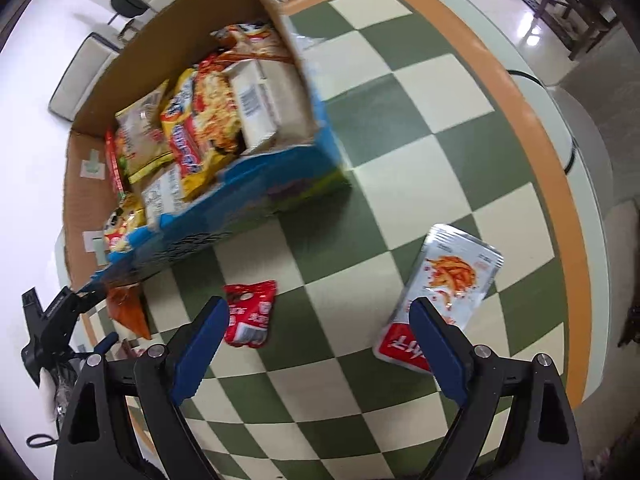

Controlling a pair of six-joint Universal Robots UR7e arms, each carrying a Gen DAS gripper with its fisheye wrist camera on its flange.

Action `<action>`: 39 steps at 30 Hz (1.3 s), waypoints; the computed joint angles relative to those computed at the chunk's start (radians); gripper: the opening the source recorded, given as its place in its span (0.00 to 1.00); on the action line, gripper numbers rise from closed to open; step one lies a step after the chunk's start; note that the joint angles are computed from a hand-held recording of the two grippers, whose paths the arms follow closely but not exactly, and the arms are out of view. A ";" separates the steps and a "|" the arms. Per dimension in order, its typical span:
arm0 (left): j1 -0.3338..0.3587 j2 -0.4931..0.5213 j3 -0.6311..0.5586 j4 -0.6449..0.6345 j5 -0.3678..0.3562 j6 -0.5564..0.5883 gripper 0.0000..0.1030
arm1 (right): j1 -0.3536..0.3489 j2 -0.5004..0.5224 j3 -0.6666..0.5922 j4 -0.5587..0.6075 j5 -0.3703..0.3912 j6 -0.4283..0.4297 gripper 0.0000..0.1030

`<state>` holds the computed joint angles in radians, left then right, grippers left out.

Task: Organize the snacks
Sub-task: 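Grasp the orange snack bag with the left tool while the right grasps the white spicy-strip pouch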

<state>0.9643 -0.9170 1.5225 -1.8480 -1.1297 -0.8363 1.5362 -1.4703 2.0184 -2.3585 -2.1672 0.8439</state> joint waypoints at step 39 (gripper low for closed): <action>-0.160 -0.091 0.168 0.144 0.034 0.204 0.43 | -0.056 0.082 0.054 0.138 -0.105 -0.038 0.43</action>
<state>0.8046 -1.0082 1.6906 -1.7038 -1.0952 -0.6327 1.4801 -1.3887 2.0726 -2.2209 -2.2719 0.8056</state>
